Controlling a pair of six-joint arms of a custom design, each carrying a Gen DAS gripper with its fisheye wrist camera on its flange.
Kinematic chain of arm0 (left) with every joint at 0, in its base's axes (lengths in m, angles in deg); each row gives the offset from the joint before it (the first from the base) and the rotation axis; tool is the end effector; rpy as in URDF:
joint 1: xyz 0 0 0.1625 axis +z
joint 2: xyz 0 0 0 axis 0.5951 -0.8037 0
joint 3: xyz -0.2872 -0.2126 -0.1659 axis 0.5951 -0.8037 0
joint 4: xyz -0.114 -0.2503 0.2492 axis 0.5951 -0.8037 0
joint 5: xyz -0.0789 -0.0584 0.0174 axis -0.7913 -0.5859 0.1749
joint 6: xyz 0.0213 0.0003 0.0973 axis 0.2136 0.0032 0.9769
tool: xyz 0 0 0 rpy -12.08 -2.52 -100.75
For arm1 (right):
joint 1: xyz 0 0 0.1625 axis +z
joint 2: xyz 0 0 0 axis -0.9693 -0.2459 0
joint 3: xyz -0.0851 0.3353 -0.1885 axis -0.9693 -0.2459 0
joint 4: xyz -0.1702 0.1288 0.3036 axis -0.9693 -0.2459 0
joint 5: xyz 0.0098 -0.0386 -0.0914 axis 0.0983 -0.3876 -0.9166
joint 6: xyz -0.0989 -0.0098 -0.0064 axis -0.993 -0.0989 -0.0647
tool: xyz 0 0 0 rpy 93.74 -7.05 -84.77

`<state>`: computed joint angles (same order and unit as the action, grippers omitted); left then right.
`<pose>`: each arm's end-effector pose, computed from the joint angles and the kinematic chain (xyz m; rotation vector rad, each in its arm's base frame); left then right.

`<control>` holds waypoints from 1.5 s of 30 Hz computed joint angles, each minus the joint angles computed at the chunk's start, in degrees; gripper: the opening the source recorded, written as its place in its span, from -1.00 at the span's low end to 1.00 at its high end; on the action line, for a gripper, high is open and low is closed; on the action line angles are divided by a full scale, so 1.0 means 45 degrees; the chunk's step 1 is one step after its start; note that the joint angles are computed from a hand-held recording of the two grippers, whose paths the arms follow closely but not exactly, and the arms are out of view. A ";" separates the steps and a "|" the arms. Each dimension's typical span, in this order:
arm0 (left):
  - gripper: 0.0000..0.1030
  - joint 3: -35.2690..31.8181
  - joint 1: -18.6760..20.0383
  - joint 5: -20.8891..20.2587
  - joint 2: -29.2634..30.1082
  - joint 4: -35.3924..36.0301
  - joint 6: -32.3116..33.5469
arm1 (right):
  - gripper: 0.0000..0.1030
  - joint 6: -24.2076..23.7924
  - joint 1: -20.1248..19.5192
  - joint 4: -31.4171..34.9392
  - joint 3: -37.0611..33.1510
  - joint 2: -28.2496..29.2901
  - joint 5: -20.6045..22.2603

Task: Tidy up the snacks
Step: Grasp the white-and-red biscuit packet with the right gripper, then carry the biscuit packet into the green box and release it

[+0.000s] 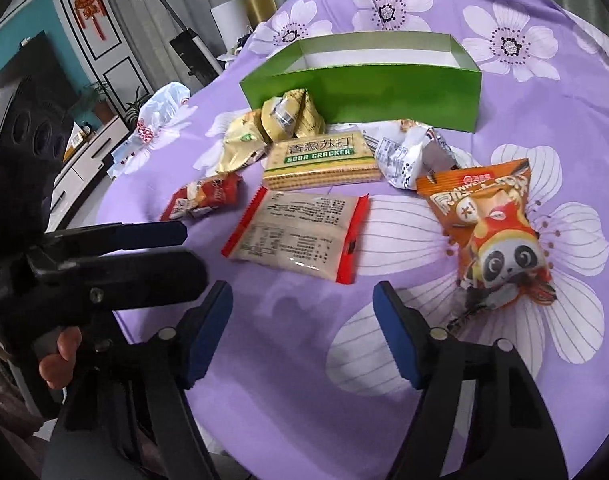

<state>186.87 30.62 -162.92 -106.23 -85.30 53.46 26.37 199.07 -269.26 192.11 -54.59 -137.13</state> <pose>-0.0424 -0.4876 0.2855 0.7240 2.8894 -0.4178 0.3654 -0.4245 -0.0449 0.3757 -2.5301 0.7033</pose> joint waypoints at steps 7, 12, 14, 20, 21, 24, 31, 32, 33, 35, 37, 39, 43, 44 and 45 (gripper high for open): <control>0.85 -0.0542 0.0057 0.0542 0.1064 -0.0098 -0.0324 | 0.30 -0.0518 -0.0440 0.0064 -0.0664 0.0383 -0.0026; 0.67 -0.0719 0.0199 0.0715 0.1343 -0.0134 -0.0395 | 0.25 -0.0741 -0.0639 0.0534 -0.1227 0.0591 -0.0016; 0.65 -0.0788 0.0253 0.0656 0.1391 -0.0119 -0.0431 | 0.23 -0.0833 -0.0671 0.0593 -0.1357 0.0639 0.0067; 0.38 -0.0877 0.0332 0.0486 0.1550 -0.0177 -0.0403 | -0.04 -0.1222 -0.0740 0.0602 -0.1636 0.0830 0.0597; 0.33 -0.0854 0.0322 0.0528 0.1537 -0.0211 -0.0416 | -0.06 -0.1201 -0.0754 0.0602 -0.1621 0.0822 0.0748; 0.26 -0.0796 0.0289 0.0571 0.1475 -0.0269 -0.0389 | -0.09 -0.1239 -0.0610 0.0686 -0.1747 0.0928 0.0572; 0.26 -0.0682 0.0245 0.0247 0.1157 -0.0311 -0.0371 | -0.17 -0.1330 -0.0250 0.0602 -0.1763 0.0947 0.0028; 0.26 -0.0660 0.0202 0.0205 0.1104 -0.0348 -0.0353 | -0.17 -0.1359 -0.0147 0.0575 -0.1746 0.0916 -0.0120; 0.26 -0.0640 0.0155 0.0129 0.1004 -0.0378 -0.0280 | -0.18 -0.1371 -0.0053 0.0563 -0.1741 0.0882 -0.0237; 0.26 -0.0625 0.0038 0.0024 0.0856 -0.0500 -0.0186 | -0.18 -0.1521 0.0124 0.0445 -0.1777 0.0839 -0.0495; 0.26 -0.0694 -0.0115 -0.0055 0.0741 -0.0608 -0.0071 | -0.18 -0.1662 0.0269 0.0261 -0.1828 0.0802 -0.0678; 0.26 -0.0793 -0.0224 -0.0148 0.0692 -0.0745 0.0034 | -0.18 -0.1926 0.0440 0.0067 -0.1997 0.0781 -0.0944; 0.26 -0.1196 -0.0419 -0.0132 0.0833 -0.0892 0.0174 | -0.19 -0.2462 0.0593 -0.0112 -0.2478 0.0808 -0.1229; 0.26 -0.1329 -0.0464 -0.0106 0.0916 -0.0936 0.0223 | -0.19 -0.2688 0.0614 -0.0188 -0.2662 0.0851 -0.1286; 0.26 -0.1496 -0.0486 -0.0126 0.1011 -0.0971 0.0251 | -0.19 -0.2832 0.0626 -0.0201 -0.2825 0.0896 -0.1321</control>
<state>180.14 28.44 -163.48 -101.68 -89.67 54.59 13.63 201.88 -270.16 179.40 -50.56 -143.07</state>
